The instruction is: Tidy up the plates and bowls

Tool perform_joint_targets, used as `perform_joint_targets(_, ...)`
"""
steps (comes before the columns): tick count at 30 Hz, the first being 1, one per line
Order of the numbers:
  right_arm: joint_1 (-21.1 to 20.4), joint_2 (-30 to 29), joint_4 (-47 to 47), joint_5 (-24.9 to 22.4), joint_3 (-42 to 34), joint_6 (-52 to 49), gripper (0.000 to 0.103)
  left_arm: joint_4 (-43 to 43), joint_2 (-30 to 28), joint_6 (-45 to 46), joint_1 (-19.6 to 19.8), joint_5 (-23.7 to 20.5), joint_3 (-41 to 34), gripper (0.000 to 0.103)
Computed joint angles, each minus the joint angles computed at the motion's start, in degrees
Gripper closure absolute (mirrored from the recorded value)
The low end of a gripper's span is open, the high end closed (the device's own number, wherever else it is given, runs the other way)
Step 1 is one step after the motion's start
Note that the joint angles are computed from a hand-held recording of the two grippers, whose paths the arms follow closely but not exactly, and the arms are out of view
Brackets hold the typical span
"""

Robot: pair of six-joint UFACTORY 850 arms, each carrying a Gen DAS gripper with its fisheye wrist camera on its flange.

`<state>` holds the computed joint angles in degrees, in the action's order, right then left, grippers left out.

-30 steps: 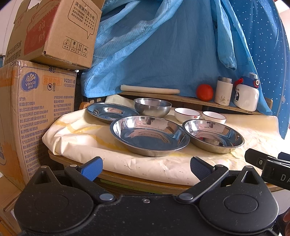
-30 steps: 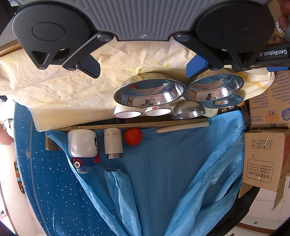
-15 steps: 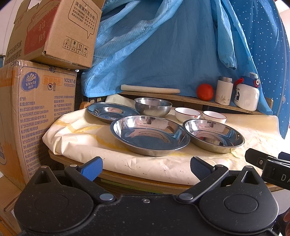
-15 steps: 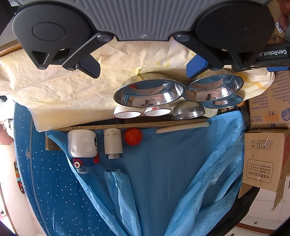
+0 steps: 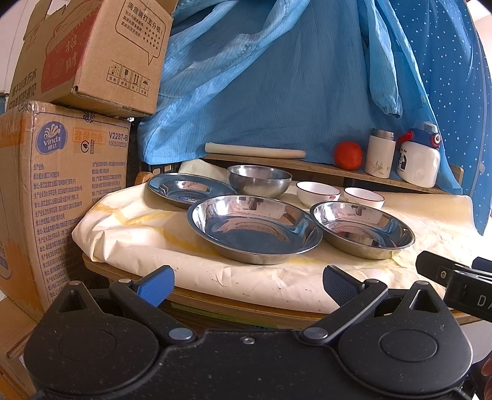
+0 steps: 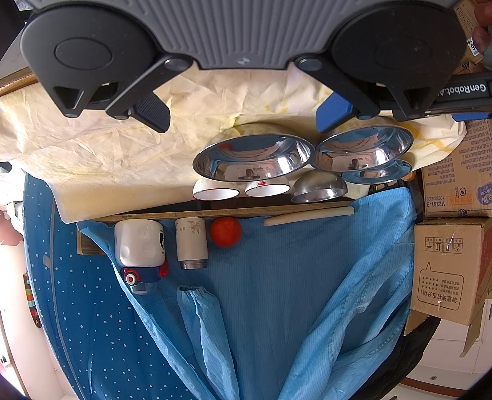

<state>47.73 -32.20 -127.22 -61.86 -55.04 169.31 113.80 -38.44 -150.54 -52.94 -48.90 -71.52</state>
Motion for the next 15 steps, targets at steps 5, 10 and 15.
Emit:
perform_joint_targets(5,0.01,0.01,0.01,0.02,0.01,0.00,0.000,0.20,0.02,-0.22,0.00,-0.03,0.12,0.001)
perform_joint_targets(10,0.04,0.02,0.05,0.03,0.00,-0.02,0.000,0.26,0.23,-0.29,0.02,0.02,0.36,0.001)
perform_joint_targets(15,0.12,-0.01,0.25,-0.10,-0.04,-0.02,0.000,0.86,0.26,-0.81,0.15,0.71,0.34,0.001)
